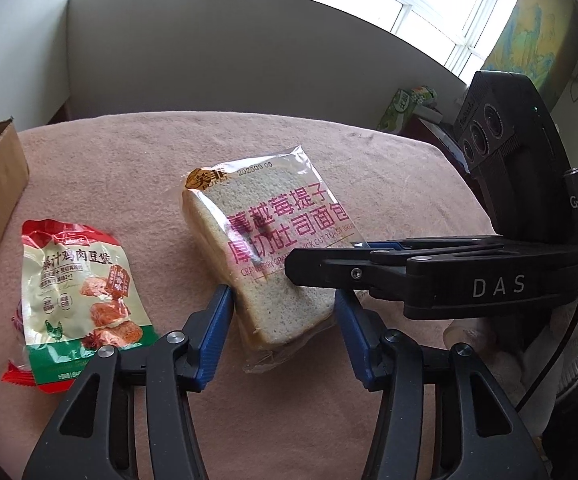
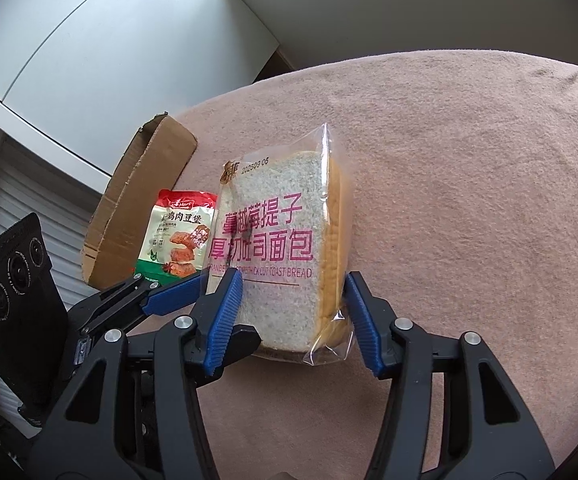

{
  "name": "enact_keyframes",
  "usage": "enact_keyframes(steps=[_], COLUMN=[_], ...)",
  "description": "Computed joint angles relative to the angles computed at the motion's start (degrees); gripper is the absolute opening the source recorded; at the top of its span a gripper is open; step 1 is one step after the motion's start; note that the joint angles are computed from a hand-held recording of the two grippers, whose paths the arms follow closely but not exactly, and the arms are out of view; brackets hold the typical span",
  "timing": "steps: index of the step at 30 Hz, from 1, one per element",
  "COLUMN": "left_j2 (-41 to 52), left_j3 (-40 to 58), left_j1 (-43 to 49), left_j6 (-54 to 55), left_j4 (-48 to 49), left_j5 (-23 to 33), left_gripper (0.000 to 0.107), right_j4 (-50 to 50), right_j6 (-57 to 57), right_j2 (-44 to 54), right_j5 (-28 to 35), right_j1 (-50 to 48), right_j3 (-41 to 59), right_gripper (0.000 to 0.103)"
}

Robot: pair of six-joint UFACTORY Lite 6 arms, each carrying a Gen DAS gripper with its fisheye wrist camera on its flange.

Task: Organize snacks
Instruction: 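Lift the bread loaf with the right tool and carry it over the box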

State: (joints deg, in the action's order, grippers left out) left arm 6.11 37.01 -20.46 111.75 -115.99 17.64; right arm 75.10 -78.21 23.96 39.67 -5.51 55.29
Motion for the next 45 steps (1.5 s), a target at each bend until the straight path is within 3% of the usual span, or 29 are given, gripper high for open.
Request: enact_keyframes(steps=[4,12,16,22,27,32,41,45], left_j2=[-4.08,-13.64,-19.58,-29.74,-33.04,-35.14,-24.63,-19.32], left_j3=[-2.62,-7.65,-11.04,-15.64,-16.80,-17.28,-11.92,-8.96], left_j1=[-2.31,-1.36,0.64,7.33,16.60,31.18,52.67,57.79], left_j6=[11.41,10.82,8.66,-1.83,-8.27,-11.12,-3.49,-0.58], left_j4=[-11.63,-10.56,-7.29,6.31,16.22,25.63,28.44,28.20], left_j5=[-3.09,-3.67,-3.44,-1.98,3.42,12.59,25.07,26.50], left_gripper=[0.052,0.052,0.052,0.052,0.052,0.052,0.051,0.051], right_j4=[1.34,0.10,-0.78,-1.93,-3.49,-6.07,-17.14,-21.32], right_j6=[-0.81,2.61,5.78,11.33,16.83,22.50,36.69,42.73], right_j2=[-4.00,-11.72,-14.90,-17.25,-14.98,-9.41,7.05,15.82], right_j5=[-0.83,-1.88,-2.88,-4.80,-9.04,-11.70,-13.71,-12.50], right_j1=[1.06,3.72,6.63,12.62,20.42,27.34,37.01,39.70], right_j3=[-2.54,-5.22,-5.43,-3.41,1.59,9.55,30.99,42.16], right_gripper=[0.055,0.055,0.056,0.056,0.056,0.056,0.056,0.056])
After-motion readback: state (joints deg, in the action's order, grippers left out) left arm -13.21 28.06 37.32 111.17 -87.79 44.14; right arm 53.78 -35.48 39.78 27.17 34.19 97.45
